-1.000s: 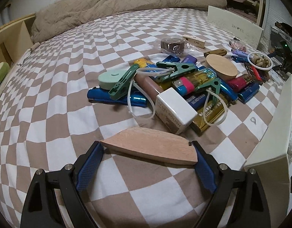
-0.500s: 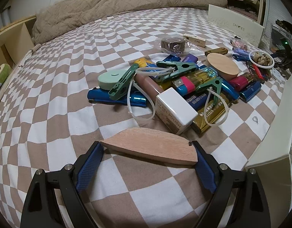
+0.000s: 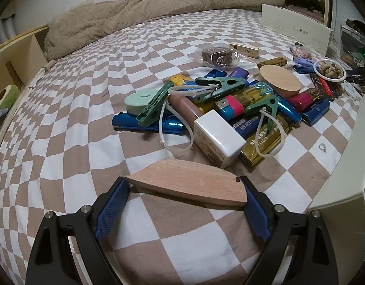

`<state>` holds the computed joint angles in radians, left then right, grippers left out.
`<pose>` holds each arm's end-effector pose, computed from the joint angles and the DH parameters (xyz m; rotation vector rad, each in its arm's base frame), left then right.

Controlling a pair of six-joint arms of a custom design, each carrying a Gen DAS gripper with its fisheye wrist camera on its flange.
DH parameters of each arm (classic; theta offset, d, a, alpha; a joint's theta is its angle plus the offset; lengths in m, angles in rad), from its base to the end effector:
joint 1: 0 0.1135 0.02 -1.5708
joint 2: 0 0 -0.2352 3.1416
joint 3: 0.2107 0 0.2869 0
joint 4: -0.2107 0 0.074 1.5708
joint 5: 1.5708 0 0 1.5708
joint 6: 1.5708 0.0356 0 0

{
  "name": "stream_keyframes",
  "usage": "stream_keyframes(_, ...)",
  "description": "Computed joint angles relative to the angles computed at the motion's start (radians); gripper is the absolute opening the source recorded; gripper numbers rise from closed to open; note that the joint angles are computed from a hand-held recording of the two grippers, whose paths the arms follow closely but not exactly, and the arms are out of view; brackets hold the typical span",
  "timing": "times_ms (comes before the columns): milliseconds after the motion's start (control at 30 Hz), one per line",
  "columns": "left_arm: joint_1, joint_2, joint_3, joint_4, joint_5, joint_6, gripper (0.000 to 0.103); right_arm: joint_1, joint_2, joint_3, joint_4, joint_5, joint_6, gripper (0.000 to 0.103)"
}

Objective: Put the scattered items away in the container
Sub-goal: 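Lift and carry the clear lighter and wooden wedge over the white tray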

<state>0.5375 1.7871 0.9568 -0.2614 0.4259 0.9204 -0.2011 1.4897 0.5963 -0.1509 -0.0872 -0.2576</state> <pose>0.3108 0.1681 0.0822 0.6073 2.4372 0.0035 0.2736 -0.0526 0.0723 -0.1043 2.6073 -0.0490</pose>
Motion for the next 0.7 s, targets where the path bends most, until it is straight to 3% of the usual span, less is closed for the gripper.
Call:
stream_keyframes(300, -0.021, -0.025, 0.006, -0.028, -0.068, -0.053, 0.092, -0.017, -0.141, -0.075, -0.077, 0.002, 0.058, 0.081)
stream_keyframes(433, -0.020, -0.061, -0.032, 0.010, -0.082, -0.068, 0.092, 0.018, -0.176, -0.093, -0.092, 0.021, 0.126, 0.081)
stream_keyframes(700, 0.011, -0.134, -0.041, -0.059, -0.056, -0.099, 0.092, 0.026, -0.443, -0.185, -0.233, -0.015, 0.205, 0.081)
